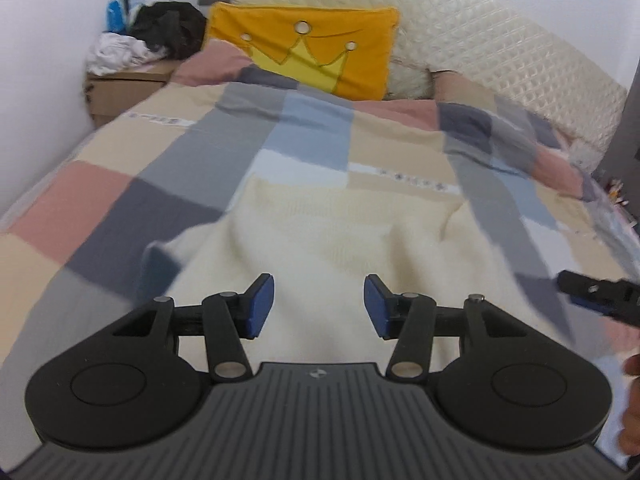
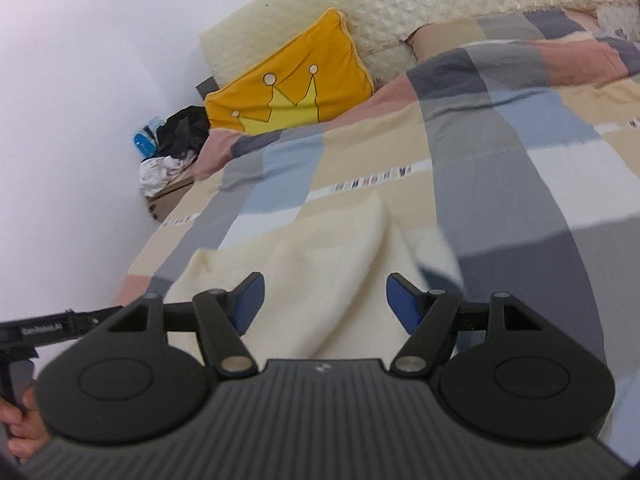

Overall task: Fold large clothes
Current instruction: 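Pinch the folded sweater edge with both tools to smooth it, then open, then grasp the folded sweater edge with the left tool while the right tool grasps beside it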

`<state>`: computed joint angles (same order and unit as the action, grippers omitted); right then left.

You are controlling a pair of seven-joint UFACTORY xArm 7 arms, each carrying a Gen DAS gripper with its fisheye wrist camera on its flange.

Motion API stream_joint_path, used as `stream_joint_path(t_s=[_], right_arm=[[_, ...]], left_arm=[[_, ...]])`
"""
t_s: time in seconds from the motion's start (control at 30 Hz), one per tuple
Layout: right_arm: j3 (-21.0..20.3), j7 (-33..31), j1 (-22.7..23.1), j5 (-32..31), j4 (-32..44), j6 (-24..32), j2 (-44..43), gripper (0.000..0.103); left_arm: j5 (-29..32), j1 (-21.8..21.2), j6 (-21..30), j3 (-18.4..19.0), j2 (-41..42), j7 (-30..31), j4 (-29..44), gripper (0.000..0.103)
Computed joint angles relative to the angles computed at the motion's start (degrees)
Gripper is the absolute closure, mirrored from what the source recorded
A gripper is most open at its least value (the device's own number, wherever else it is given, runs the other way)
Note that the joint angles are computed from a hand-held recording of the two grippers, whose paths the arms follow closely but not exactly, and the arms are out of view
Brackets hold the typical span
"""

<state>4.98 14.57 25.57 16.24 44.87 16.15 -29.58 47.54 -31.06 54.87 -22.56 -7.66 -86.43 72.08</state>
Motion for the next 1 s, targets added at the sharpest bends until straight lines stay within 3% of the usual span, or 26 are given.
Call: stream_joint_path(t_s=[0.27,0.43,0.6,0.7,0.87,1.0], right_arm=[[0.84,5.69,-3.58,-1.01,-3.31,4.35,-4.02,0.032],[-2.83,5.23,-1.31,2.73,-2.98,3.31,-1.85,0.033],[-6.10,-1.54,0.34,5.53,1.12,2.91,4.22,0.044],[-9.83,-9.78,3.51,12.03,3.81,1.57,8.61,0.049],[-13.35,-21.27,6.50,24.13,7.00,1.41,14.37,0.053],[-13.89,-29.19,7.09,33.19,9.60,1.69,18.30,0.053]], left_arm=[[-3.79,3.37,-6.11,-1.36,-13.27,-9.28,-18.13,0.047],[-3.30,8.12,-11.11,-0.85,-16.23,-6.33,-22.43,0.047],[0.47,14.98,-19.80,-0.08,-13.26,-4.45,-22.68,0.047],[2.10,18.29,-25.29,1.41,-9.75,-4.04,-21.56,0.047],[-4.92,19.18,-36.29,6.83,-4.58,2.58,-21.43,0.047],[-16.68,17.60,-43.88,10.61,-1.81,12.14,-23.02,0.047]])
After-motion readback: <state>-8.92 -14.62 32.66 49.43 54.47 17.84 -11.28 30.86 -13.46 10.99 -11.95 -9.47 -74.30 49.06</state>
